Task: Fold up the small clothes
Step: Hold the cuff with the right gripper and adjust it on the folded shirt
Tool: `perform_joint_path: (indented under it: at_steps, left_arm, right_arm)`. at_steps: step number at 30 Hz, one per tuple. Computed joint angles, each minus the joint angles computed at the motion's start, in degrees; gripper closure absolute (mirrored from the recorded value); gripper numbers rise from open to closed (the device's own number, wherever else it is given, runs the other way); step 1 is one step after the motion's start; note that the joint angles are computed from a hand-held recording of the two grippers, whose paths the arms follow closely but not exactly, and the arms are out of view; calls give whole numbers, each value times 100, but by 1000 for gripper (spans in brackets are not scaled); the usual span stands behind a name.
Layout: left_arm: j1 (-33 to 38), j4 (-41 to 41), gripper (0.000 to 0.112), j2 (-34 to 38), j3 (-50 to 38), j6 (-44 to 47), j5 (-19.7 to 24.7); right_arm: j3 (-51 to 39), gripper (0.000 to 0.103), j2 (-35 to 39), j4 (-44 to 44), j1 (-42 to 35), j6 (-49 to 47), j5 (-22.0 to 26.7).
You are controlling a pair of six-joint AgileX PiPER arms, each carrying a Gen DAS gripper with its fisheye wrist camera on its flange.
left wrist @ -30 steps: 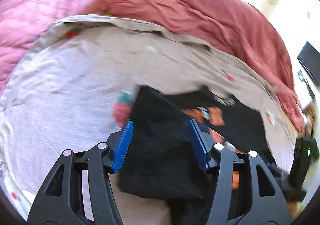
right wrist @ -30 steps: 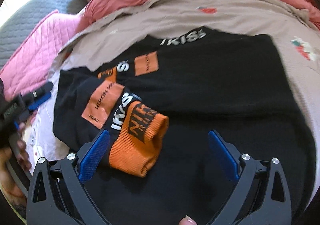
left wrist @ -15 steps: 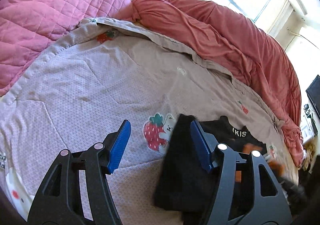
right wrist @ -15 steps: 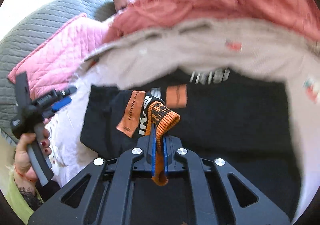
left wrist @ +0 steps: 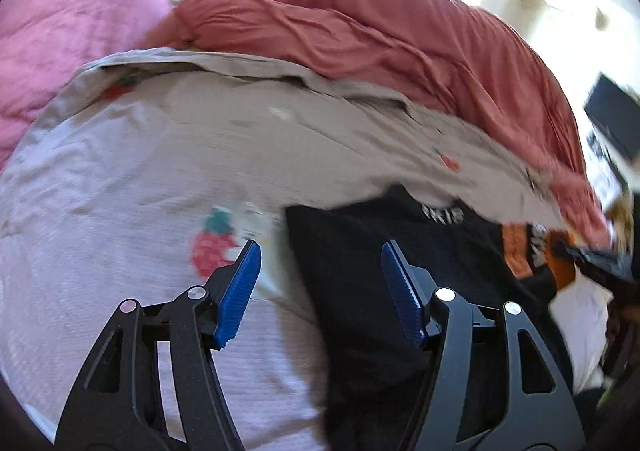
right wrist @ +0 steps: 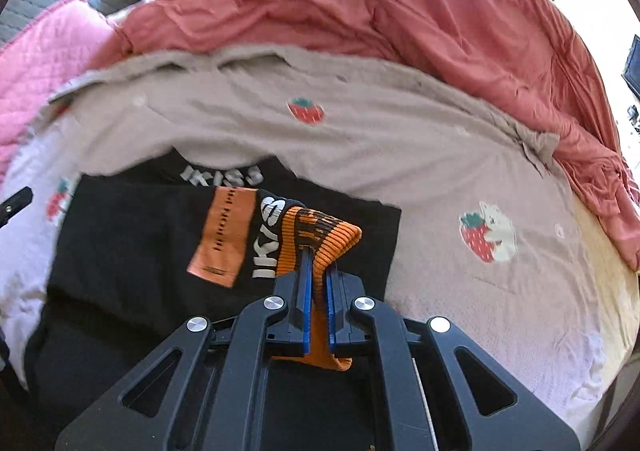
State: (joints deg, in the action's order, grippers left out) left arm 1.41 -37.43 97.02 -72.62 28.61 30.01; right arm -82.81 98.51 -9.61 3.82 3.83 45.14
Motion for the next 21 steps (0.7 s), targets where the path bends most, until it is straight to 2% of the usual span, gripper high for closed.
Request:
perform_joint_path:
  at_steps: [4,7,10,13,15,17,21]
  left_arm:
    - [-403,35,56,-41,212,369,-328]
    - [-650,199,50,-108,355,581,-625]
    - [-870,698,50,26,336,324,-718]
    - [-1037,1637,50,267,175,-479,-664]
    - [-1000,1511,50,390,58,-373,-487]
    - [-1026,1820,50,524,-55,-662,-311]
    - [-962,1679,49,624,-85,-598,-180]
  right_arm:
    - [167,98,201,-560,242,341,-187]
    - [137,98,377,-837,338,565,-186]
    - [91,97,561,-1056,319,728,-164]
    - [17,94,768,-1051,211,815,-82]
    - [27,93,846,-962,137,811,-90]
    - [80,90,915,-1074,107,936,-154]
    - [175,76,984,-1295,55,1203,-289]
